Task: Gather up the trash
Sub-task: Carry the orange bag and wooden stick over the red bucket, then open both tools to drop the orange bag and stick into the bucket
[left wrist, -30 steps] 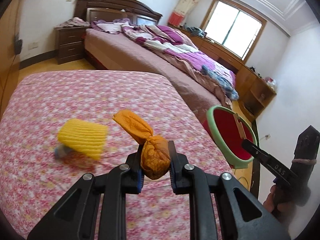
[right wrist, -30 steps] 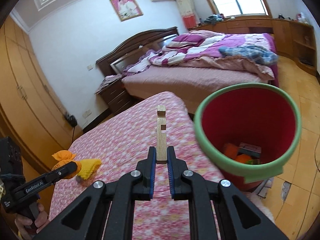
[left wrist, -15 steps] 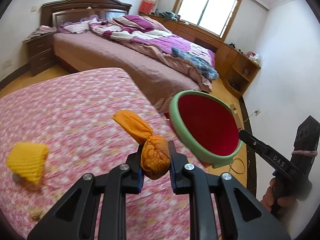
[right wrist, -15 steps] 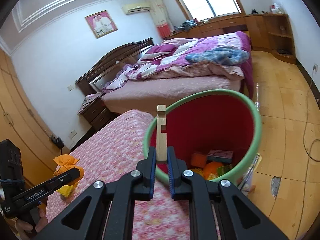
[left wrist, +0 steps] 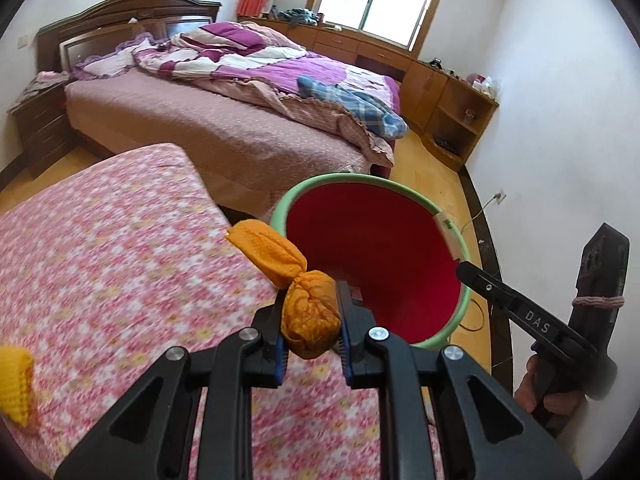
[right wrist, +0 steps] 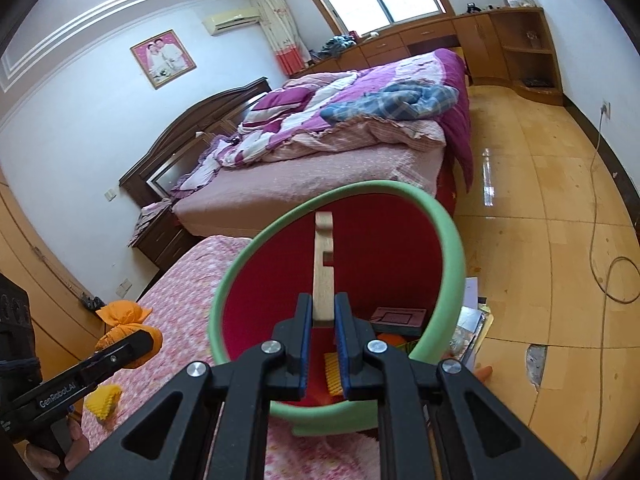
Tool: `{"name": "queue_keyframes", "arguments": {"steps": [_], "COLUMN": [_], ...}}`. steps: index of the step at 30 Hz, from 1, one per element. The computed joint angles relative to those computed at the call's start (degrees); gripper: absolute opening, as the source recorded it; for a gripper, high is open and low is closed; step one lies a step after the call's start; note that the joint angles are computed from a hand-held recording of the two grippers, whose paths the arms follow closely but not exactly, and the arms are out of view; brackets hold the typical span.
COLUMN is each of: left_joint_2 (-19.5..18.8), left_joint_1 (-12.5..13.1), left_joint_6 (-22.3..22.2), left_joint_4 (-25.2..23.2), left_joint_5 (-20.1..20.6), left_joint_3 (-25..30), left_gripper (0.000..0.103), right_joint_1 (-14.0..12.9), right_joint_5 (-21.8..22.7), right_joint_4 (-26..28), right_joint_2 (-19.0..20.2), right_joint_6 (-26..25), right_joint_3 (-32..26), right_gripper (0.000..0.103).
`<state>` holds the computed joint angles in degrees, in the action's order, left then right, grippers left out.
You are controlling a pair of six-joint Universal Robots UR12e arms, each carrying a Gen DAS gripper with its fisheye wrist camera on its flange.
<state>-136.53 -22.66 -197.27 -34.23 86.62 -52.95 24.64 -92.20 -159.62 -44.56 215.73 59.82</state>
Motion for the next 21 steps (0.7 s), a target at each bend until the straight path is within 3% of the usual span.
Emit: {"name": "queue_keyframes", "arguments": {"steps": [16, 18, 21], "left_joint_2": [-8.0, -8.5, -8.7], "left_joint_1": [-0.9, -0.9, -1.0], "left_joint_6": [2.8, 2.9, 2.8], "left_joint_4": [-8.6, -9.7, -10.1], "left_joint_5": [-2.6, -2.6, -2.5], "left_joint_3": [13.5, 14.6, 15.0], "left_gripper": [0.020, 0.022, 0.037], "right_joint_1": [-0.7, -0.7, -0.7], "right_joint_5": [-0.3, -0.3, 0.0], "right_joint_4": [-3.3, -3.4, -3.3], "right_joint_2": [-1.0, -1.0, -1.1], "right_joint_6": [1.0, 1.1, 1.2], "right_joint_3": [2.2, 2.3, 2.4], "right_gripper": [0.016, 0.016, 0.017]}}
